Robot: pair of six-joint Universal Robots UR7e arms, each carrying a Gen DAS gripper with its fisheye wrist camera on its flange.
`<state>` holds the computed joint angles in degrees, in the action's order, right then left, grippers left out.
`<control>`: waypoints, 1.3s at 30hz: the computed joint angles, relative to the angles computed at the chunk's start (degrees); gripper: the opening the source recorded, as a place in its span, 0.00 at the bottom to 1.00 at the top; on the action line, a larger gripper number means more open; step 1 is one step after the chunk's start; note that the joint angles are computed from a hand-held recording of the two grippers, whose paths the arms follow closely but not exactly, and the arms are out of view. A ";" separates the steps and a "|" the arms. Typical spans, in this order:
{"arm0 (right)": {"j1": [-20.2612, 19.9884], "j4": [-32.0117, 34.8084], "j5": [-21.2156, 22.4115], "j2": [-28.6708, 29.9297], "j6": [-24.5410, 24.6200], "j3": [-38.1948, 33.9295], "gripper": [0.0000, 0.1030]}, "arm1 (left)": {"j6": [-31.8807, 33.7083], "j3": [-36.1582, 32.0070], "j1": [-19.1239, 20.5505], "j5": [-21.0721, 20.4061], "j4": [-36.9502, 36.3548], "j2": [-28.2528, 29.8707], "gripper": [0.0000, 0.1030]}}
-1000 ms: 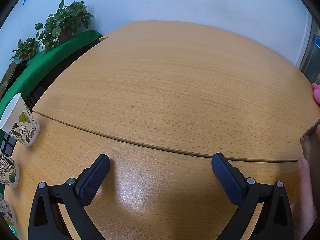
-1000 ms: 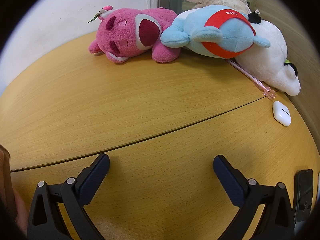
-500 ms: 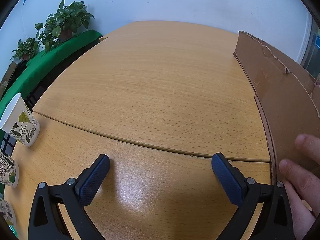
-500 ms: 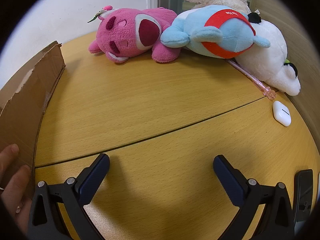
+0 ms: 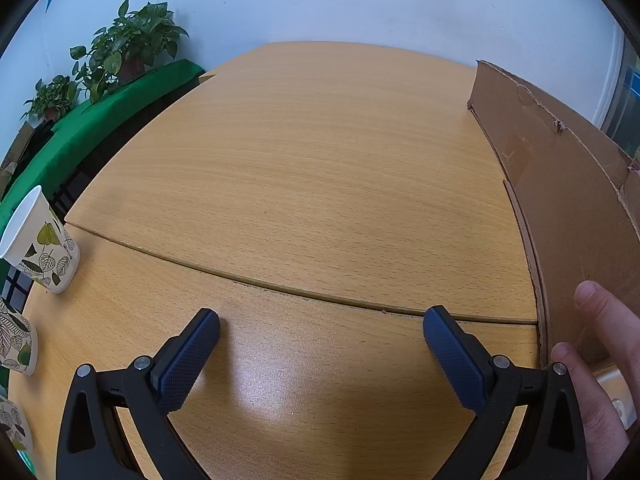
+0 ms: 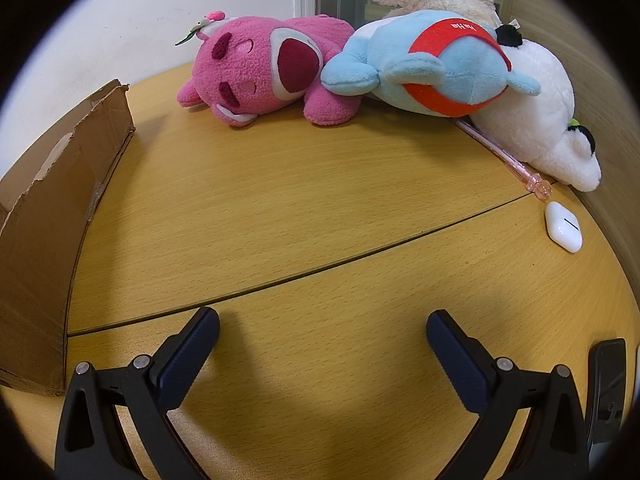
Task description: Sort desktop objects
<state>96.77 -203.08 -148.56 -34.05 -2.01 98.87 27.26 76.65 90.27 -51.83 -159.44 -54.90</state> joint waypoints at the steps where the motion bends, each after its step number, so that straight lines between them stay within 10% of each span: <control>1: 0.00 0.00 0.00 0.00 0.00 0.00 1.00 | 0.02 -0.01 0.01 -0.01 -0.02 0.01 1.00; 31: 2.48 5.48 3.02 -4.29 3.73 10.03 1.00 | 0.30 0.17 0.03 -0.17 0.31 -0.25 1.00; 39: 4.85 3.92 2.41 -4.09 6.54 13.73 1.00 | -2.50 11.23 -1.59 -5.28 4.89 -10.18 0.99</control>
<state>101.62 -199.15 -146.16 -38.14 4.53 112.60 24.77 87.87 88.68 -57.11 -154.55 -65.08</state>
